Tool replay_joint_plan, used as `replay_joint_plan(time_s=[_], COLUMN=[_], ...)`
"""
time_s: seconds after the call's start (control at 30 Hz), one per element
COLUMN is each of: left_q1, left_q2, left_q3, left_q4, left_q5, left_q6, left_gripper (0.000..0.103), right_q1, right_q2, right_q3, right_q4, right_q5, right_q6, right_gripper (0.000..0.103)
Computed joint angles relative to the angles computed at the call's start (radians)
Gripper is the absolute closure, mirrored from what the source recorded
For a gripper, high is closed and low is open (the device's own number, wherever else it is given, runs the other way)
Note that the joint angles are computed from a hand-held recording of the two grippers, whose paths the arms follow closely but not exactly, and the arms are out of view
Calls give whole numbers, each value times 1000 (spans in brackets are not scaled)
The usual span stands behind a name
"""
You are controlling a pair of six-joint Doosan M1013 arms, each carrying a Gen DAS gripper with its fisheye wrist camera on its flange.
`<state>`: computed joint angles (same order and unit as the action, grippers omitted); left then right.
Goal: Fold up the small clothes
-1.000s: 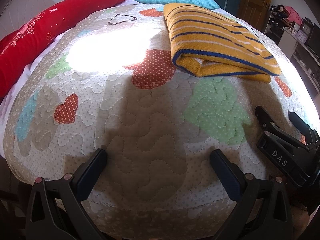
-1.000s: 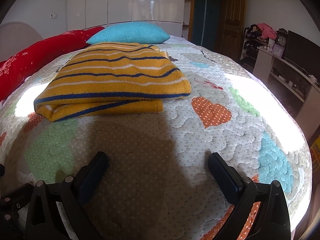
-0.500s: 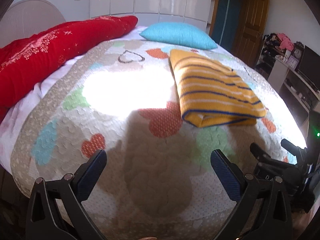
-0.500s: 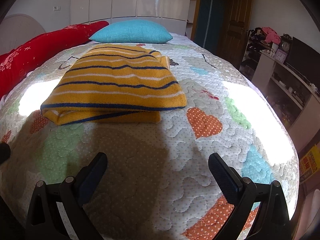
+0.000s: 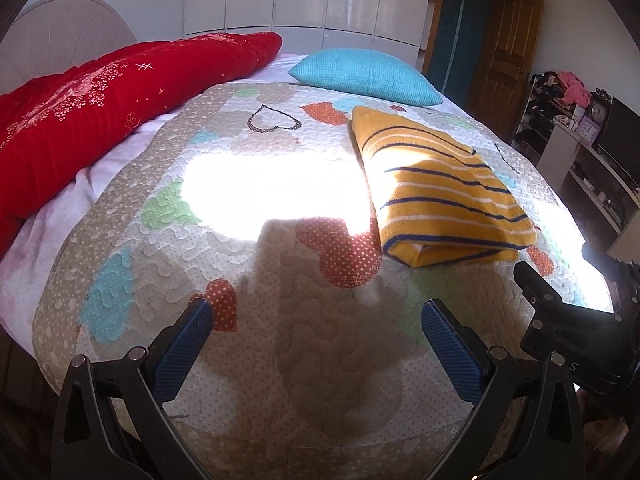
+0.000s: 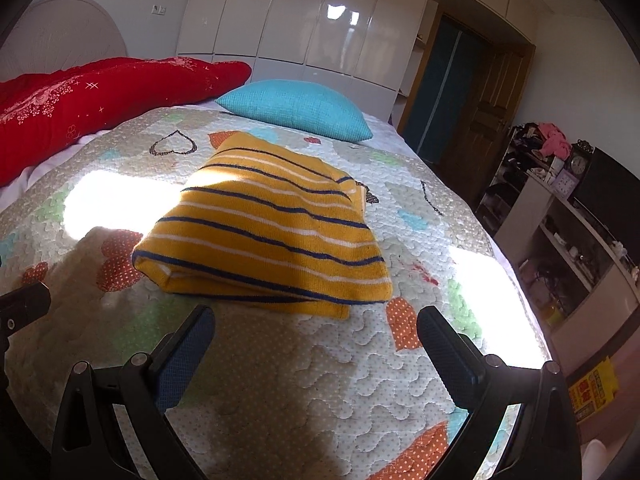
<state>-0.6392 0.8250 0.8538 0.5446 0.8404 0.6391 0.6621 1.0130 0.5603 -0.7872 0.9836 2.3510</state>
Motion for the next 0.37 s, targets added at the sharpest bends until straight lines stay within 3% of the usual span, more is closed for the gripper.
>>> replay_joint_plan(time_s=[0.37], left_q1=[14], left_q2=[59], left_q3=[-97], left_q4=[-106], left_q5=[45], left_q6=[121], left_gripper=[0], right_q1=[-39], right_q2=[69], right_q3=[-142], right_q4=[207], right_q5=[116], right_q6=[-81], right_gripper=[1])
